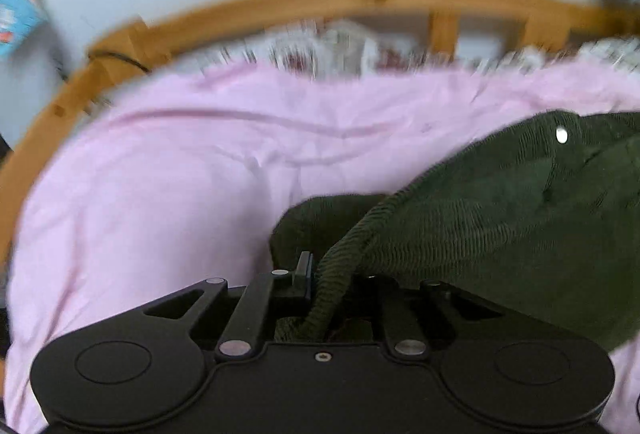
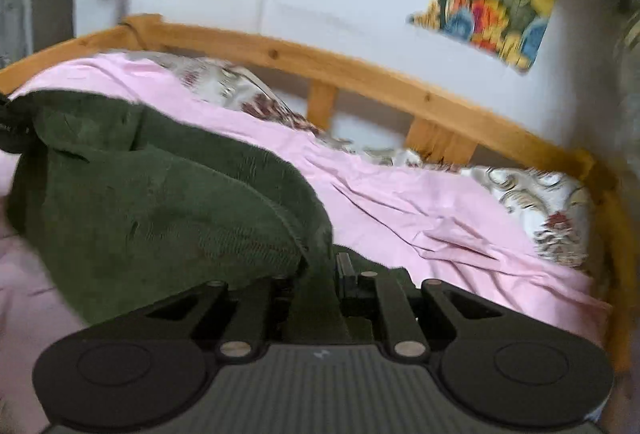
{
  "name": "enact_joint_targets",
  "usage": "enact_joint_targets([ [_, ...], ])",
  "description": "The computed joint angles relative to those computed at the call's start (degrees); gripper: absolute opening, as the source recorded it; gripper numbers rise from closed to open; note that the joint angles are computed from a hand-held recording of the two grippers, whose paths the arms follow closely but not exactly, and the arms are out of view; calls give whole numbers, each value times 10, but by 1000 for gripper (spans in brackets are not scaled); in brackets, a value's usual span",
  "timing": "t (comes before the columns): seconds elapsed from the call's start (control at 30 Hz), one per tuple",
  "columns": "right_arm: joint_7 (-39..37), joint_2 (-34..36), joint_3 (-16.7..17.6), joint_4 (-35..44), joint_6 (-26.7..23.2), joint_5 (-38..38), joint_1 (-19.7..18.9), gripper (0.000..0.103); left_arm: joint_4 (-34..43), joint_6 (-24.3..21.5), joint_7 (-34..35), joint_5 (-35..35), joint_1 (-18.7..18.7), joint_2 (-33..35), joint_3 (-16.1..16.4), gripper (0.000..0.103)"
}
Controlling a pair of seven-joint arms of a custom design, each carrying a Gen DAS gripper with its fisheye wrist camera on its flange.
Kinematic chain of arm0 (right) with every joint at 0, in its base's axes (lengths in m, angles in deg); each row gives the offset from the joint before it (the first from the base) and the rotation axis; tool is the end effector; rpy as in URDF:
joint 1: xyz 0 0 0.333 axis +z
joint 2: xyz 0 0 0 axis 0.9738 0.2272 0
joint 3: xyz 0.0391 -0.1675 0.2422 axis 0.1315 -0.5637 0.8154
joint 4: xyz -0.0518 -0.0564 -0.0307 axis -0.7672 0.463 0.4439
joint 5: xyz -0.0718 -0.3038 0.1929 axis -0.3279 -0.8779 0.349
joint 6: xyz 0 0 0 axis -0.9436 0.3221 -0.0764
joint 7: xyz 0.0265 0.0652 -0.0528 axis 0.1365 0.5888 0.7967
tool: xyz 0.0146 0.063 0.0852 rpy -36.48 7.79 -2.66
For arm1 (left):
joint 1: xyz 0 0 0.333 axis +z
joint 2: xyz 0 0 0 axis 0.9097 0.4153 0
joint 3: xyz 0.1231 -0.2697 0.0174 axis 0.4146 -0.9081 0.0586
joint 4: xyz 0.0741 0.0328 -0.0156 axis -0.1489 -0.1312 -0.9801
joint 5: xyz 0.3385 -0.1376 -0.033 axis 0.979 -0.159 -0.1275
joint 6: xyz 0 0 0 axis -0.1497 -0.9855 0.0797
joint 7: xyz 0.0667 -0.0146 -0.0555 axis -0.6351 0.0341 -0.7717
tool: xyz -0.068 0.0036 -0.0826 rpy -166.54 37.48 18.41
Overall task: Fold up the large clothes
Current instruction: 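Lift the hem with both grippers and fold it over toward the collar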
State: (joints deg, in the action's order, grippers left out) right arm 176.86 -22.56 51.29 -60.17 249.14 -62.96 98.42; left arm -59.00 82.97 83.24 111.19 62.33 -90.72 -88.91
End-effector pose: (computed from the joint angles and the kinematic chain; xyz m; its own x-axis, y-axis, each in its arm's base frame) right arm 0.5720 0.2818 0.5379 0.4477 -0.8697 0.2076 -0.3632 -0.3891 -0.8466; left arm 0.5378 -0.1267 0.5258 0.0760 -0.9872 -0.1402 -0.8274 0.0160 -0.5614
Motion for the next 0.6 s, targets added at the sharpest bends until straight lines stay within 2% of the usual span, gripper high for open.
enact_joint_targets([
  [0.13,-37,111,16,122,-53,42,-10,24,74,-29,32,3,-8,96,13,16],
  [0.17,-42,127,20,135,-56,58,-15,33,76,-21,40,-3,-11,102,19,17],
  [0.2,-39,137,16,142,-49,67,-15,42,72,-8,53,-18,-10,102,23,17],
  [0.23,-46,140,24,138,-34,80,-25,44,63,5,65,-34,-9,97,27,18],
  [0.27,-72,142,51,131,-17,105,-50,46,52,15,82,-51,-7,88,29,21],
  [0.33,-113,137,92,114,5,144,-88,55,16,63,136,-95,2,64,33,46],
  [0.37,-125,133,100,102,20,154,-98,61,-6,94,131,-88,4,50,35,78],
  [0.4,-134,130,105,92,33,162,-106,69,-33,132,89,-43,9,33,39,100],
  [0.43,-132,126,96,83,47,165,-102,74,-55,166,29,20,17,18,39,102],
  [0.47,-116,118,70,67,68,163,-85,84,-80,204,-11,64,38,-1,30,102],
  [0.5,-102,115,45,58,87,159,-69,92,-96,227,-12,67,38,-14,37,102],
  [0.53,-83,113,10,51,103,154,-43,95,-108,240,5,48,44,-25,36,102],
  [0.6,-55,110,-56,33,145,148,6,100,-112,250,4,55,62,-33,24,102],
])
